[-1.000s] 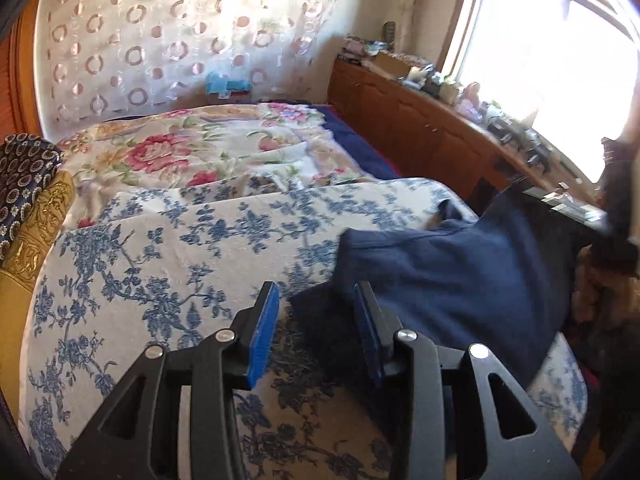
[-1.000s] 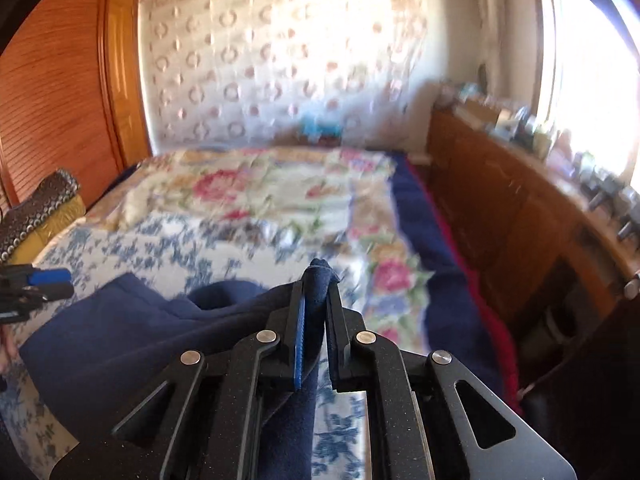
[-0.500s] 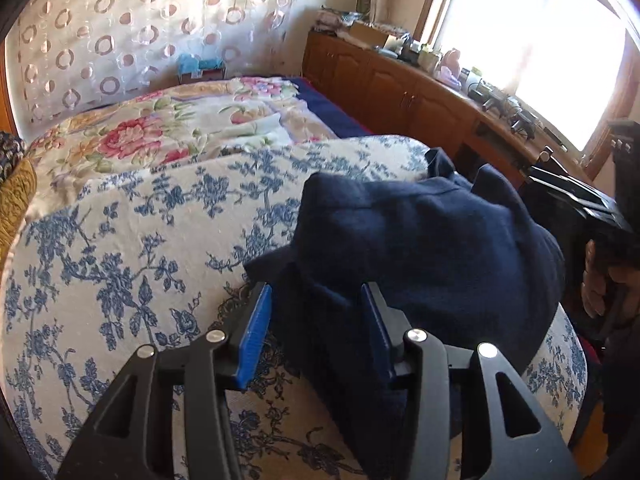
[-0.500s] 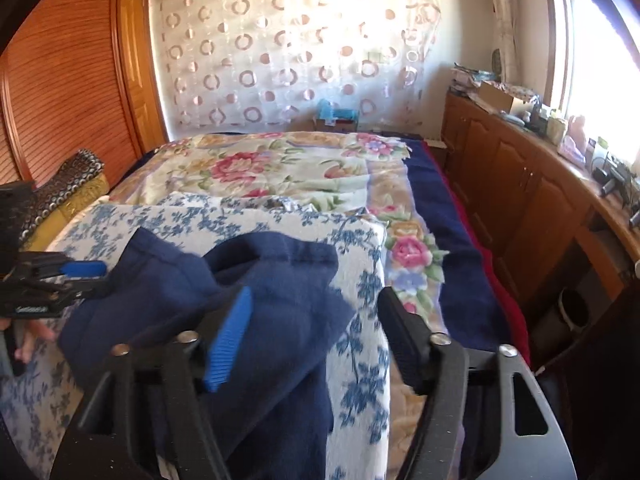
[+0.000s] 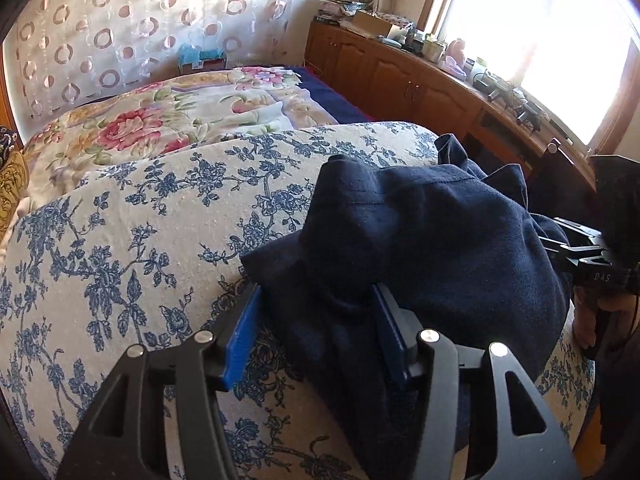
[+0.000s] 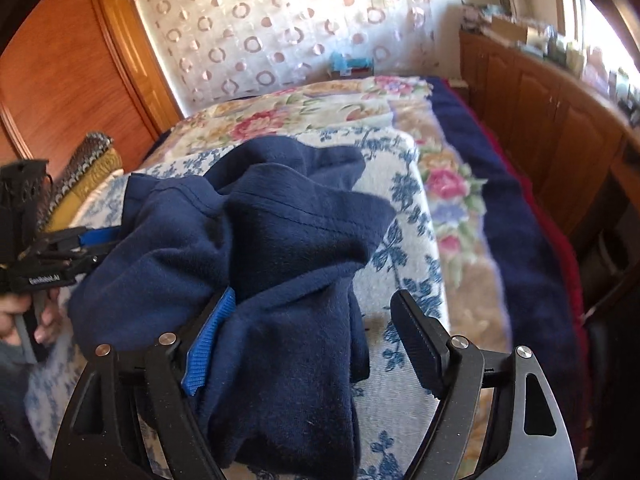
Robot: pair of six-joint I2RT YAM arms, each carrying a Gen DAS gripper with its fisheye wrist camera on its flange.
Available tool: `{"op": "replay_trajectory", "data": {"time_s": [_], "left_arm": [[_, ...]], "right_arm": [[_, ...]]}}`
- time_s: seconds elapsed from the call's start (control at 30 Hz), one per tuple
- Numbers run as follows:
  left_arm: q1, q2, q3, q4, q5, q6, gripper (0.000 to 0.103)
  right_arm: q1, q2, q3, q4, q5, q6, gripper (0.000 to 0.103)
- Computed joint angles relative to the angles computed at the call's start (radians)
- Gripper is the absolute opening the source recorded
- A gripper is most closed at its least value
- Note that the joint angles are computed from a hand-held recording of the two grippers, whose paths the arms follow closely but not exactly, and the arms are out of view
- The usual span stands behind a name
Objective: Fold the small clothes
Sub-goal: 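Lift the folded navy shirt off the bed with both grippers, then carry the shirt onto the folded clothes stack with both grippers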
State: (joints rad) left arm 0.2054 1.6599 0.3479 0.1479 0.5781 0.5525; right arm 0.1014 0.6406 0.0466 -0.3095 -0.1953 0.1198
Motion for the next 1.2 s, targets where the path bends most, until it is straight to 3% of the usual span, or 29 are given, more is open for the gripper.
{"op": "replay_trajectory", "data": {"time_s": [0.03,0.1,0.17,0.27,0.37,0.47,0.6,0.77,0.97,1.07,1.2], "left_arm": [[0.006,0.006,0.006,-0.006,0.012,0.006,0.054],[0.027,0.013,0.019,-0.035,0.05,0.026,0.044],[0.042,0.02,0.04,-0.08,0.084,0.056,0.026],[0.062,-0.039,0.021,-0.108,0.124,0.085,0.008],[0.126,-0.12,0.028,-0.234,0.207,0.153,0.004],[0.202,-0.201,0.04,-0.373,0.273,0.236,0.004],[0.352,-0.303,0.077,-0.612,0.364,0.412,0.003],[0.612,-0.244,0.252,-0.994,0.469,0.754,0.003],[0.897,-0.072,0.512,-1.301,0.524,1.074,0.003],[0.994,0.039,0.655,-1.354,0.557,1.108,0.003],[1.075,0.178,0.818,-1.326,0.601,1.038,0.003]], "right_arm": [[-0.017,0.002,-0.002,0.002,-0.023,-0.007,0.081],[-0.004,0.002,0.004,-0.006,-0.018,-0.001,0.078],[-0.004,0.003,0.009,-0.013,-0.072,-0.01,0.056],[0.013,0.003,0.011,-0.017,-0.097,-0.011,0.038],[0.111,-0.109,0.016,-0.1,-0.027,0.034,0.025],[0.263,-0.234,0.041,-0.2,0.117,0.118,0.018],[0.427,-0.265,0.097,-0.228,0.256,0.203,0.016],[0.663,-0.066,0.217,-0.11,0.437,0.271,0.016],[0.757,0.32,0.425,0.132,0.432,0.194,0.016],[0.793,0.549,0.581,0.232,0.413,0.138,0.016],[0.825,0.842,0.843,0.289,0.385,0.055,0.016]]}}
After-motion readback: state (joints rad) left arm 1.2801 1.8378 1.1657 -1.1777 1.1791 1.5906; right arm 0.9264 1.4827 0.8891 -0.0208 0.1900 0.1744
